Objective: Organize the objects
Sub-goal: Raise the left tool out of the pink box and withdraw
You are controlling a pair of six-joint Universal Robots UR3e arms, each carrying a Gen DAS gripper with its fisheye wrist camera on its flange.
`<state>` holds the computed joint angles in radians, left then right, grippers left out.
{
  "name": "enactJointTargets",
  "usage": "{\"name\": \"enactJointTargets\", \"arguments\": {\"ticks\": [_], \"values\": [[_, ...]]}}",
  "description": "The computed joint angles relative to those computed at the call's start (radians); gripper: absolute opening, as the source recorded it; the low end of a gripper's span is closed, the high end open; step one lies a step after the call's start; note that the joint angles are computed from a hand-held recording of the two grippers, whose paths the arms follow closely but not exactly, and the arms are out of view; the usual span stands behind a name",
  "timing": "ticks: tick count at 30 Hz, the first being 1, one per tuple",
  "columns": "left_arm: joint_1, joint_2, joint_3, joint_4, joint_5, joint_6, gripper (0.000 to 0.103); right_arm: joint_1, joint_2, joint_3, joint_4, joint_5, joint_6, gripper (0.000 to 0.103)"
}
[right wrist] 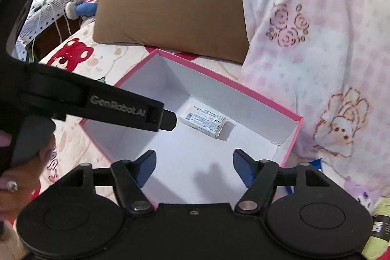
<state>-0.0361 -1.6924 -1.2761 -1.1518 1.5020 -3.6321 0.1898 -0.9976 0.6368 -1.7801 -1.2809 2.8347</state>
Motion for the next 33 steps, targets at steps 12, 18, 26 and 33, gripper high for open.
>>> {"name": "enactJointTargets", "arguments": {"ticks": [12,18,26,33], "values": [[-0.109,0.059,0.225,-0.296,0.108,-0.011,0.064,-0.052,-0.266,0.262,-0.034,0.015,-0.057,0.089],[-0.169,0.049,0.336,-0.384,0.128,-0.038,0.066,-0.091,-0.346,0.245,0.088,0.017,-0.109,0.089],[-0.283,0.000,0.466,-0.453,0.165,-0.087,0.071,-0.167,-0.482,0.309,0.196,0.050,-0.208,0.089],[-0.374,-0.019,0.492,-0.476,0.199,-0.113,0.074,-0.263,-0.595,0.386,0.289,0.099,-0.310,0.089]]}}
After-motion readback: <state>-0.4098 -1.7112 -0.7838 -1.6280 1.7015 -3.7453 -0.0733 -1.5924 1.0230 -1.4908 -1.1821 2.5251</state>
